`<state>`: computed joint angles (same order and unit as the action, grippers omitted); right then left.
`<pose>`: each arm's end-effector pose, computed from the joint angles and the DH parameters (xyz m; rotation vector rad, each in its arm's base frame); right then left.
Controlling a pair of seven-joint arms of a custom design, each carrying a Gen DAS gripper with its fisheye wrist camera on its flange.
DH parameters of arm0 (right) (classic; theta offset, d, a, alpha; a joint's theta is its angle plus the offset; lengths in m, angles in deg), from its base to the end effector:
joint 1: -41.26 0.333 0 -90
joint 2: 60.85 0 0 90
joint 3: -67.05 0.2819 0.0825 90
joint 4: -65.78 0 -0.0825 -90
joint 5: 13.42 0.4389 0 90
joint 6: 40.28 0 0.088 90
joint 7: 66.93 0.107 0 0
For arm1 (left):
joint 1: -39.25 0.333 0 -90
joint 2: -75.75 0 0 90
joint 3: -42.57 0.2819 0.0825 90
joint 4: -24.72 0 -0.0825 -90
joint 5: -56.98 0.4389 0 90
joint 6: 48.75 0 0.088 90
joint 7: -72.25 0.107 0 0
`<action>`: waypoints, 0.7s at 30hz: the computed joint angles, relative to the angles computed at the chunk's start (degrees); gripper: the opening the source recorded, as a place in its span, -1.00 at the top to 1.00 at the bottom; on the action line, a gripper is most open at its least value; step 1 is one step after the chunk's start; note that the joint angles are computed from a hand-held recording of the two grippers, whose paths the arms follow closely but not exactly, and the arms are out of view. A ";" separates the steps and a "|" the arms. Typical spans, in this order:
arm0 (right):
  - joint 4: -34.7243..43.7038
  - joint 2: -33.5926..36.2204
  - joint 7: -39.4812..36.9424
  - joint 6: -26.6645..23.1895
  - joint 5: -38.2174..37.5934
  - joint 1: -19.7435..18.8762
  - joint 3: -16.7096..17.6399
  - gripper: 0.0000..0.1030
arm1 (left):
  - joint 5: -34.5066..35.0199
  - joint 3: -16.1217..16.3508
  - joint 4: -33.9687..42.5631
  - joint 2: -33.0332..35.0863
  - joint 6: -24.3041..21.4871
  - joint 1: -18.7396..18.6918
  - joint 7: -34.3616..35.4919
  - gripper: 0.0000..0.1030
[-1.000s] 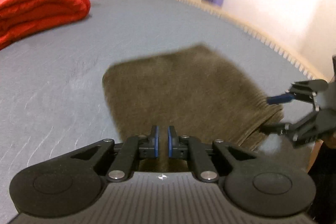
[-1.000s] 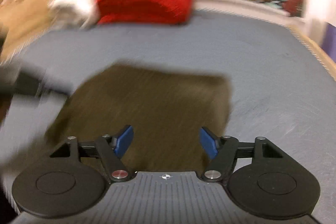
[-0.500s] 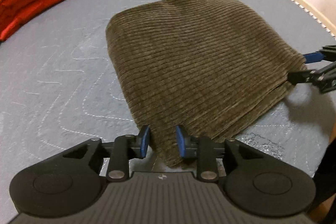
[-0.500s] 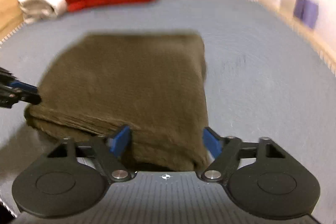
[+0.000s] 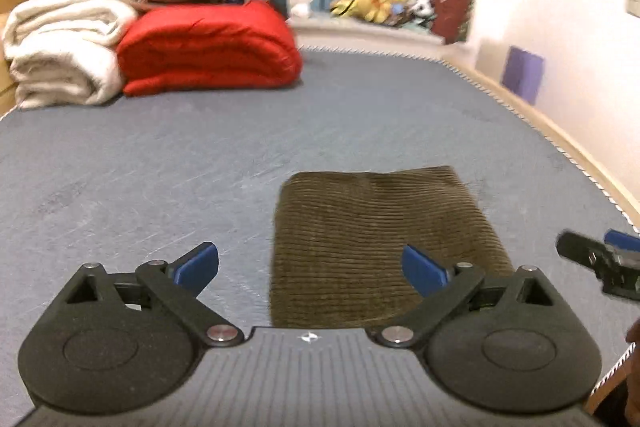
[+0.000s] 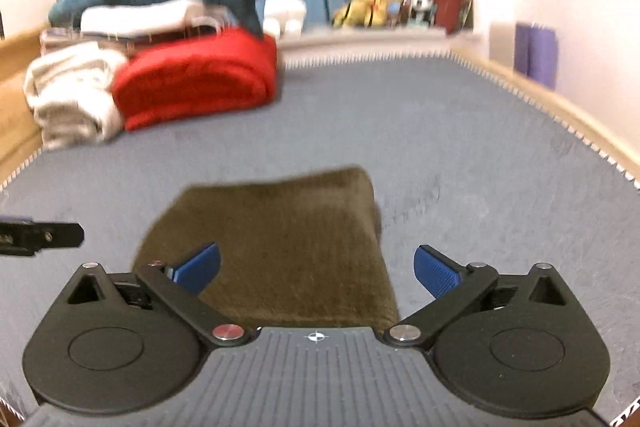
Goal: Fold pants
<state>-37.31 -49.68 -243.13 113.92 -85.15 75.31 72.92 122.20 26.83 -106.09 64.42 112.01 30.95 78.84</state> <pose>0.5165 0.4680 0.4438 -1.5644 1.5148 -0.6999 0.5040 -0.2748 0.4283 -1.6890 1.6092 -0.8789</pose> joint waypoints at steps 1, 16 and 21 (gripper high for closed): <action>-0.55 -0.41 3.07 -0.61 -2.34 0.48 -0.33 -0.99 | 3.58 -0.99 0.16 0.41 -0.61 0.56 -3.73 -0.94; 5.53 9.80 -7.84 -2.49 7.35 2.90 -1.93 -0.99 | -8.06 3.00 5.69 11.74 -4.90 -3.44 3.86 -0.99; 6.96 11.01 -9.55 -1.99 8.86 3.73 -2.80 -0.99 | -8.86 3.50 6.76 13.91 -3.68 -4.36 4.62 -0.99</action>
<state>-30.35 -38.67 -252.68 111.93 -76.28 79.03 70.12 113.34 30.33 -99.33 78.33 108.33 26.59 83.47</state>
